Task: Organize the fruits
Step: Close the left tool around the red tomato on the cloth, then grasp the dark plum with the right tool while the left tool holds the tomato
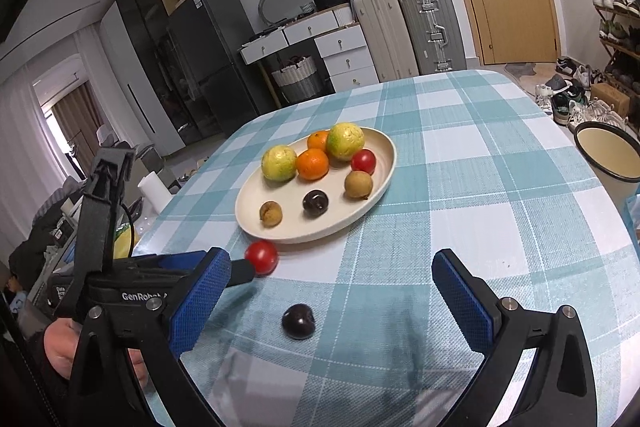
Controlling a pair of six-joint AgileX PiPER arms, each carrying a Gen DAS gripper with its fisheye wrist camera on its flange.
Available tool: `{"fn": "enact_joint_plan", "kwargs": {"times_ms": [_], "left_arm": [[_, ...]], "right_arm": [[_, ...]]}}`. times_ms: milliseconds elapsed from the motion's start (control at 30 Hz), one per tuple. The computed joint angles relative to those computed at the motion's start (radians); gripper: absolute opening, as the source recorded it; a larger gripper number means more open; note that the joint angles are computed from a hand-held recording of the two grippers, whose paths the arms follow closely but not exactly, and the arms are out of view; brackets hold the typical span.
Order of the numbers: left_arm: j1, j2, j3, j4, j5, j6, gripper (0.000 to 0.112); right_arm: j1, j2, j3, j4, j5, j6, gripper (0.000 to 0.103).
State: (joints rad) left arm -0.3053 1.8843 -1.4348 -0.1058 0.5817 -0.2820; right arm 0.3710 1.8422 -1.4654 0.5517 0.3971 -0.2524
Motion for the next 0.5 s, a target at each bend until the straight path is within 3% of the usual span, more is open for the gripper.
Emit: {"fn": "enact_joint_plan", "kwargs": {"times_ms": [300, 367, 500], "left_arm": [[0.024, 0.054, -0.069, -0.185, 0.035, 0.201, 0.049], [0.034, 0.062, -0.077, -0.239, 0.046, 0.255, 0.031], [0.059, 0.073, -0.084, -0.344, 0.07, 0.352, 0.029]], "right_arm": [[-0.032, 0.037, -0.035, 0.124, 0.056, -0.116, 0.103], [-0.027, 0.045, -0.045, 0.103, 0.071, -0.105, 0.103], [-0.022, 0.064, -0.064, 0.088, 0.103, -0.098, 0.103]]}}
